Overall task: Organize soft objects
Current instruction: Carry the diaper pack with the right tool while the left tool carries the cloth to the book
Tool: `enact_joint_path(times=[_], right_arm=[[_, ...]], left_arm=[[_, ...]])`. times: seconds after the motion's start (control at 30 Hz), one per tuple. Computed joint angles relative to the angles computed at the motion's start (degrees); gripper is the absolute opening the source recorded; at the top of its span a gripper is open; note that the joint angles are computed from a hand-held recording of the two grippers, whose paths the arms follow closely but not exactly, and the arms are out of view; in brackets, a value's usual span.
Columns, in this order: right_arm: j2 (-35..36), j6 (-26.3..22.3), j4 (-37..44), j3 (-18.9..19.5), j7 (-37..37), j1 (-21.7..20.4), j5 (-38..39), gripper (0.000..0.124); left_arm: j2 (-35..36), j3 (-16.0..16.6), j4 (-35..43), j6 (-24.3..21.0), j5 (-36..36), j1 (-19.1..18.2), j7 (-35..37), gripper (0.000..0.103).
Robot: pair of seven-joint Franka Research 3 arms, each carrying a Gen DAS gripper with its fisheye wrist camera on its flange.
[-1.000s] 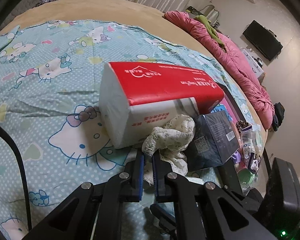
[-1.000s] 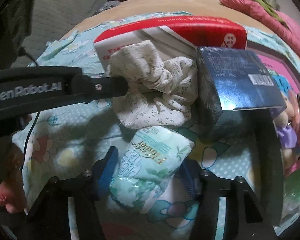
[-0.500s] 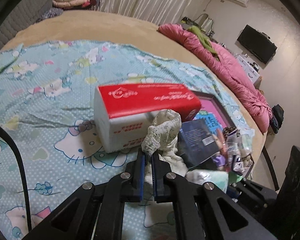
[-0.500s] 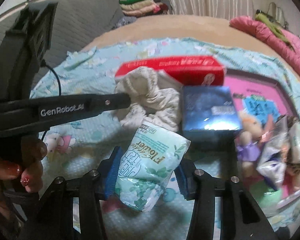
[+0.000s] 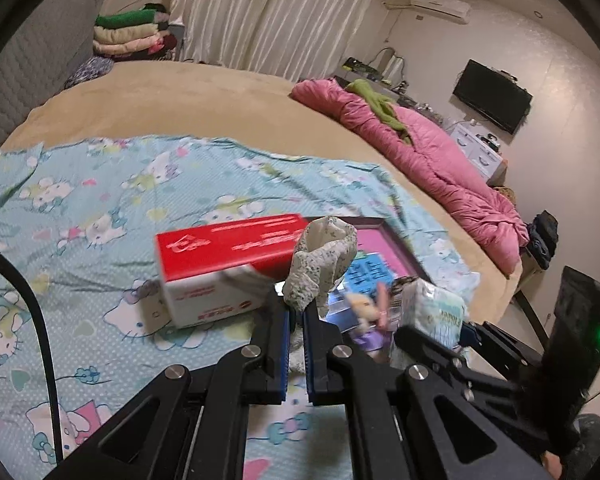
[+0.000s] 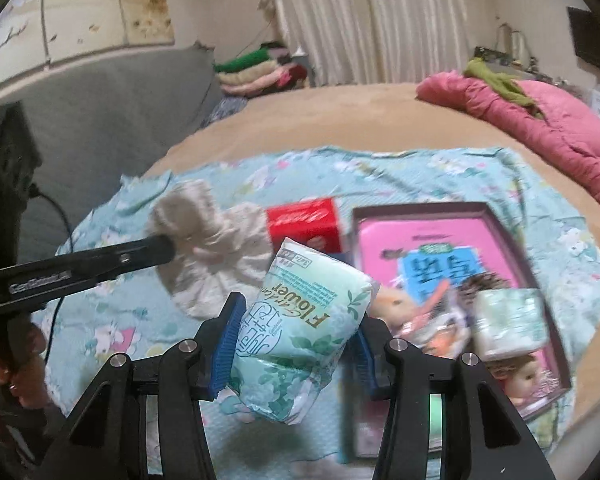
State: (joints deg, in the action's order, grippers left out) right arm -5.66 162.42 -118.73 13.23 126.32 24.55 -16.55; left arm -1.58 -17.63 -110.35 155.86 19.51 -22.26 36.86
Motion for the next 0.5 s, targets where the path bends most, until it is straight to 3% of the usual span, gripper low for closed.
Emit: enact_joint_path(times=[0.17,0.5], right_arm=[[-3.4,1.74,-2.84,-0.34,4.0,-3.61,-2.79,0.051],[-10.0,3.55,-10.18,0.28,4.78,-10.77,0.85,0.051]], left_arm=[[2.76,-0.88,5.36,-2.31,0.59,-1.4,0.46,0.006],[11.4,-1.37,17.79,-7.18,2.67,-6.15,2.69,0.006]])
